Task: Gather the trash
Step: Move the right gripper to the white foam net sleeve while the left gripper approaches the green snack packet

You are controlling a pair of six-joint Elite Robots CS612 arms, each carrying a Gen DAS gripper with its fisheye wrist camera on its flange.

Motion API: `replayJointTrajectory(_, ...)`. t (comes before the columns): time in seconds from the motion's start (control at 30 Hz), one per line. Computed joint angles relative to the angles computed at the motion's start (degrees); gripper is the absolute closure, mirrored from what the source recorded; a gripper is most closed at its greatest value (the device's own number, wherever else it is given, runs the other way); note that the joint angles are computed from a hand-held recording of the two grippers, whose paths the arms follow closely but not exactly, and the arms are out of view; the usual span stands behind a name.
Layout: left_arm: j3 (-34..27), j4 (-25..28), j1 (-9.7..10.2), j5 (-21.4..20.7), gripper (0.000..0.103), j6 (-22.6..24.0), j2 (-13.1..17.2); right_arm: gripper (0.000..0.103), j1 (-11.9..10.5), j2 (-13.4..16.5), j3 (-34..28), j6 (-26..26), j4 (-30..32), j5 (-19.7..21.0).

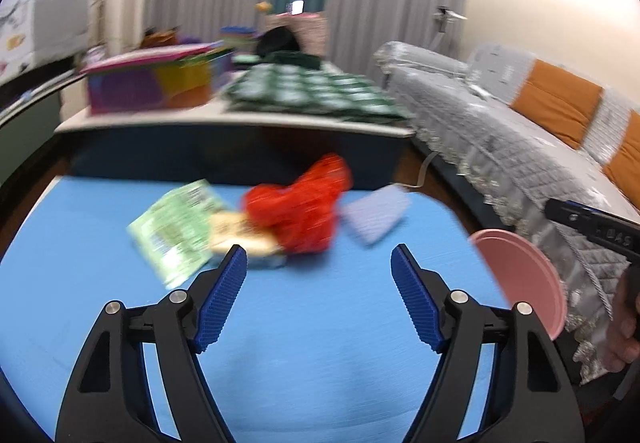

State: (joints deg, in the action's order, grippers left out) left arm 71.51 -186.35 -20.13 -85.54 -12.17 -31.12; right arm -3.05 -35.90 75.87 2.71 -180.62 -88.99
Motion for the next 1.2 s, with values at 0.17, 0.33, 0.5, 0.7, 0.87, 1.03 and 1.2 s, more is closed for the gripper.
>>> replayJointTrajectory(0.17, 0.2, 0.2, 1.40, 2.1, 0.033, -3.1, 0.4, 0.046, 1.0, 2.0, -3.2, 1.0, 2.5, 2.0)
replayJointTrajectory(0.33, 0.0, 0.2, 2.68, 3.4, 0.033, -4.9, 0.9, 0.046, 1.8, 4.2, -6.8, 3.2, 4.7, 4.3)
replayJointTrajectory(0.5, -1.3, 1.3, 3.77, 4.2, 0.033, -7.7, 1.8, 0.046, 2.4, 6.8, -10.8, 4.6, 6.5, 5.6)
replayJointTrajectory(0.7, -4.1, 3.7, 4.77, 4.9, 0.033, -10.9, 3.3, 0.048, 2.6, 9.8, -15.5, 6.8, 8.9, 7.1)
replayJointTrajectory(0.87, -8.1, 7.8, 5.43, 4.9, 0.032, -13.5, 5.3, 0.048, 2.6, 12.1, -19.3, 9.3, 11.3, 8.4)
replayJointTrajectory(1.03, -12.9, 12.9, 5.94, 4.7, 0.021, -16.2, 7.5, 0.048, 2.7, 14.4, -23.0, 11.8, 13.9, 9.3)
replayJointTrajectory(1.2, -17.8, 18.1, 6.42, 4.0, 0.017, -18.5, 9.6, 0.047, 2.8, 16.1, -26.1, 12.9, 15.6, 9.4)
